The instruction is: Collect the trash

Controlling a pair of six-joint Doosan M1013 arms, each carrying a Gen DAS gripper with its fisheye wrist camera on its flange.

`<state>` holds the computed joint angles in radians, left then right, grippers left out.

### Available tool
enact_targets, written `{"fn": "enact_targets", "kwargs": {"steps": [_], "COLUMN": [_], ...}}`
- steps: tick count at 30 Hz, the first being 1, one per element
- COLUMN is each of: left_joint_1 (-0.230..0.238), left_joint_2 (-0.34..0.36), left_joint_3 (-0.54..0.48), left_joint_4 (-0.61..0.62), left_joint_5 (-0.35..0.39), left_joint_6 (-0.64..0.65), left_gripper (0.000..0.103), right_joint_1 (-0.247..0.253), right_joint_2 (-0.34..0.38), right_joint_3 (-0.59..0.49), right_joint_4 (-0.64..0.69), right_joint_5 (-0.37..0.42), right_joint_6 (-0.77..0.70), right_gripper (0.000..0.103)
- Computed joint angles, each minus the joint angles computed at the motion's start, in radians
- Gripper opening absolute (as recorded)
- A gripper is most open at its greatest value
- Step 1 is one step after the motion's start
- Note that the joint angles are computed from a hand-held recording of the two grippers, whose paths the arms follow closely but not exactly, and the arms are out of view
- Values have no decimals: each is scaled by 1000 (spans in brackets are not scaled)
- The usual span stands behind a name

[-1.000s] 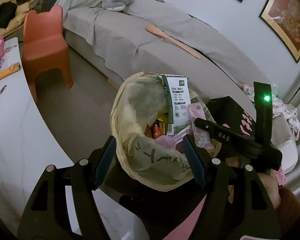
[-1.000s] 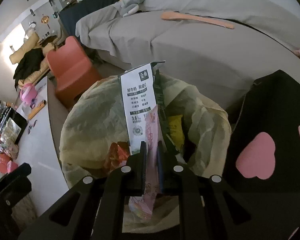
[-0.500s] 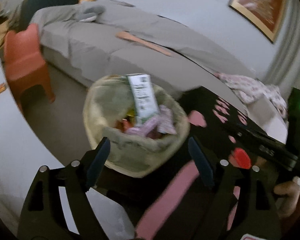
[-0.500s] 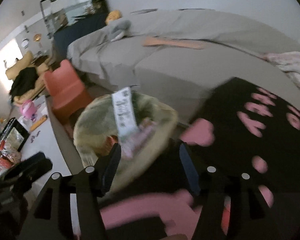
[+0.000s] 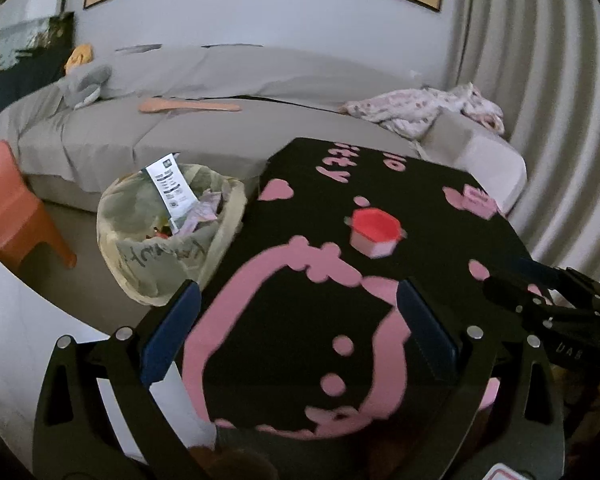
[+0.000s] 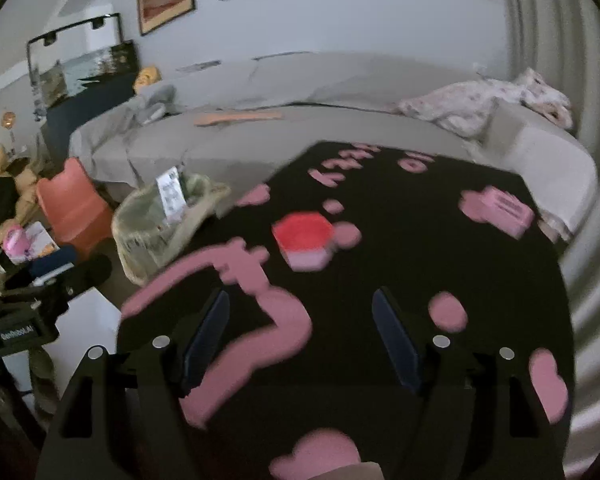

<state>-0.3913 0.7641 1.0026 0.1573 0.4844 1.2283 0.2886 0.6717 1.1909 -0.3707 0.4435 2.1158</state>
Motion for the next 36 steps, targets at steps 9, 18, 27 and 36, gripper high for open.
{"fn": "enact_targets", "kwargs": {"steps": [9,18,27,36], "left_joint_1": [-30,-32,-31,-33], "left_joint_2": [-62,-82,-85,-85], "left_joint_3": [94,128,134,134], "left_joint_4": [391,477,477,484], "left_joint_5": [-1,16,12,13], "left_joint_6": [-375,-487,-487,-494], "left_gripper": [94,94,94,94], "right_joint_1": [29,33,33,31], "right_joint_2": [-50,-53,-52,-53], "right_joint_3": [81,82,82,83], "right_joint_4": [-229,-211,-211,-200], "right_joint_5": [-35,-44,-47,-51], "right_joint_6": [221,212,215,207], "right_gripper": [71,71,71,71]}}
